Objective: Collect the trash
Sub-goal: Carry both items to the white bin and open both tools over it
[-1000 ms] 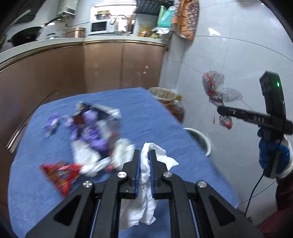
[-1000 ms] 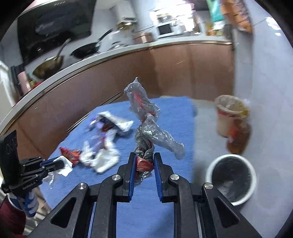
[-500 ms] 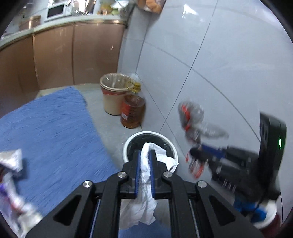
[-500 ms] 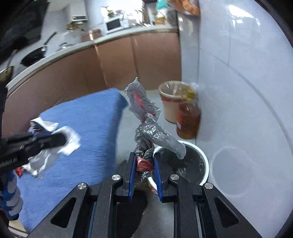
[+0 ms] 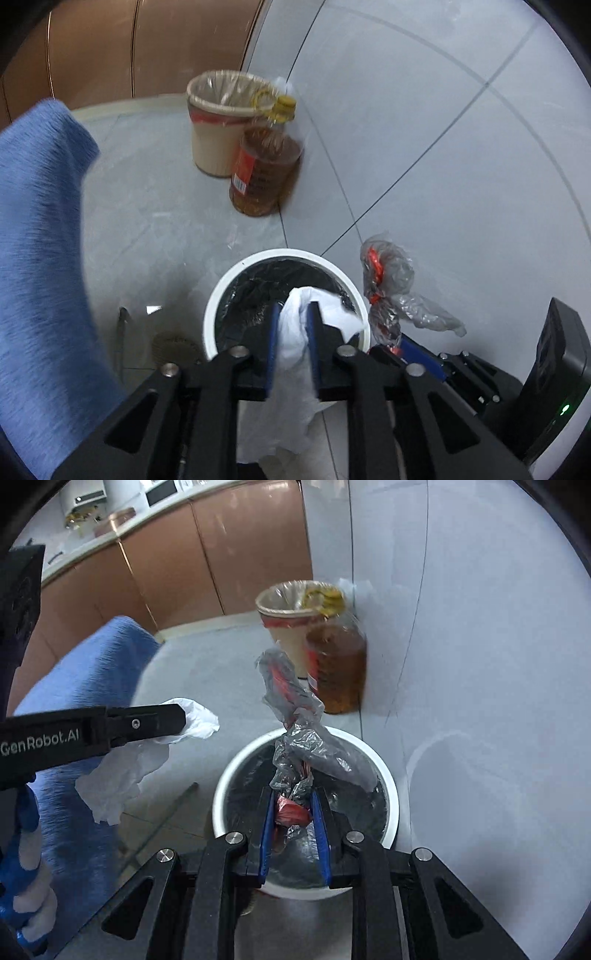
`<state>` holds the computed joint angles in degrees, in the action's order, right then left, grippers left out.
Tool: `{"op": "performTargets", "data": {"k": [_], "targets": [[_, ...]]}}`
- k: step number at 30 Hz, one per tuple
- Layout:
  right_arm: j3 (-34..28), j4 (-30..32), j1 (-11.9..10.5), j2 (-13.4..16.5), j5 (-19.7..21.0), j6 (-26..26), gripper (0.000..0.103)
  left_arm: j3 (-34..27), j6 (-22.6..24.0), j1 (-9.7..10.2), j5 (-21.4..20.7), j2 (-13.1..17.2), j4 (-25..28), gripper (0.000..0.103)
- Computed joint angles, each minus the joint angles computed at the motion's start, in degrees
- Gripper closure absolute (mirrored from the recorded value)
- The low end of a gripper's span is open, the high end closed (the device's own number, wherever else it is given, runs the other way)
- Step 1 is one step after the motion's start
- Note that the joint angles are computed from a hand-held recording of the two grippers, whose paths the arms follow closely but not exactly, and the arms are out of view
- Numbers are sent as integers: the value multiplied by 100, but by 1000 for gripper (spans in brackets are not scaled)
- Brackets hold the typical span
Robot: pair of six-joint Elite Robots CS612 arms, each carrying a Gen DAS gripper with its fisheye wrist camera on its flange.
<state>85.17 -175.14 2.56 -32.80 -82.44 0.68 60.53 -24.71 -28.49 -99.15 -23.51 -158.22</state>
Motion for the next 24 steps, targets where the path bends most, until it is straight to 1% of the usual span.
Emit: {"op": "performTargets", "data": {"k": [1, 2, 3, 5, 6, 9, 13, 15, 19, 24], "targets": [[-81, 76, -6, 44, -45, 3, 83, -92, -39, 6, -32, 65, 57, 70], [-151, 132, -2, 98, -120, 12, 81, -211, -92, 11, -38, 141, 130, 66], [-197, 171, 5, 132, -206, 31, 76, -263, -129, 17, -35, 182, 139, 59], [-262, 209, -12, 205, -283, 111, 70, -457, -212, 44, -94, 312, 174, 58], [-258, 209, -21, 214, -316, 168, 70, -509, -265, 56, -128, 346, 169, 58], [-183, 177, -45, 183, -348, 278, 70, -281, -332, 60, -122, 230, -159, 58], [-1, -46, -48, 51, -272, 400, 70, 283, -292, 4, 170, -117, -781, 58], [141, -261, -41, -56, -209, 449, 70, 693, -214, -35, 384, -378, -1173, 58], [534, -741, 0, -365, -121, 454, 68, 1547, -95, -106, 702, -918, -1901, 58], [1019, -1319, 109, -784, -66, 375, 66, 2558, 65, -205, 1075, -1529, -2647, 57]]}}
